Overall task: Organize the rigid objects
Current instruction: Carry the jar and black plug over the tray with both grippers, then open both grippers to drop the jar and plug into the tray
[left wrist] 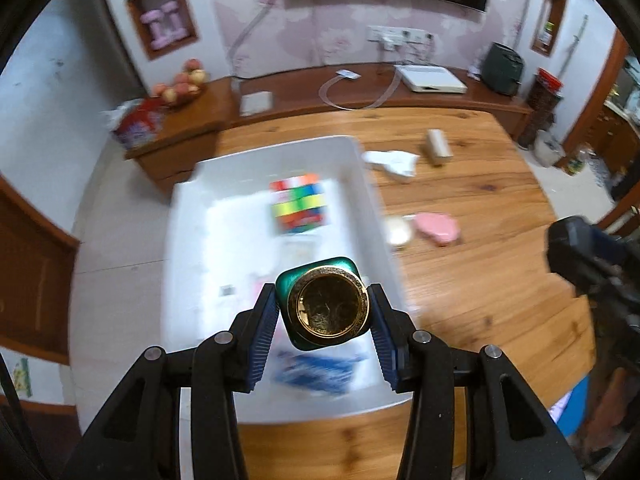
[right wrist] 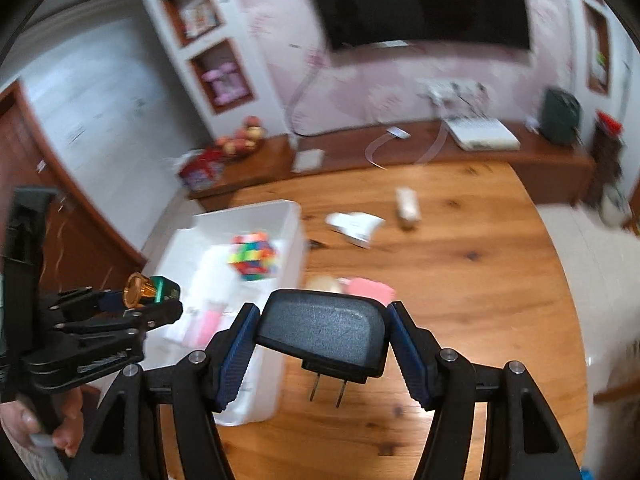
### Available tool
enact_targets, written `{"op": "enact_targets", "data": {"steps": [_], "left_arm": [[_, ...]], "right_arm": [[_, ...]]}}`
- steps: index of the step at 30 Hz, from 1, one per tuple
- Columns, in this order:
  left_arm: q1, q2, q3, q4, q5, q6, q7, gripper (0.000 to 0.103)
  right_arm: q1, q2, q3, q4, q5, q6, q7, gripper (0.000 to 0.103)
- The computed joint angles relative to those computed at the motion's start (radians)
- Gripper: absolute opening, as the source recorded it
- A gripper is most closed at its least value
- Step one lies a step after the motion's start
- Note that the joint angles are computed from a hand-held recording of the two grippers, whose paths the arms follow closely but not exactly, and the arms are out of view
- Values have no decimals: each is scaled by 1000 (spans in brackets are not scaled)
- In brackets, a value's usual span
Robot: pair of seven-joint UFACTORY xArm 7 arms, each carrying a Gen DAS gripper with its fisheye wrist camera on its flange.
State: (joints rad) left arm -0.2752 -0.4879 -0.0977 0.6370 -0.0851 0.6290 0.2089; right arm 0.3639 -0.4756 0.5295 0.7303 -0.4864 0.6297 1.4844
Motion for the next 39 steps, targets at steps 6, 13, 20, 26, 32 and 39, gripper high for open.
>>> {"op": "enact_targets", "data": {"steps": [6,13,20,26,32,39], "left_arm": [[95,-40,18,-77,79,-107,-8,48],[151,44,25,-129,144,-223,-10,48],[162,115,68,-147,117,-240,26,48],[165,133,69,-182,102,-264,56,48],[165,166,58,-196,97,-306,45,49],[140,188,81,-191,34,-314,59,61]], "right_arm": [[-11,234,79,214,-169,26,13,65],[76,541,73,389,-340,115,43,65],[177,726,-11,464,-349,124,-19,65],[250,771,-91,487,-348,110,-38,65],[316,778,-173,486,-334,96,-28,66],[391,756,-256,465,-293,85,-34,75]]}}
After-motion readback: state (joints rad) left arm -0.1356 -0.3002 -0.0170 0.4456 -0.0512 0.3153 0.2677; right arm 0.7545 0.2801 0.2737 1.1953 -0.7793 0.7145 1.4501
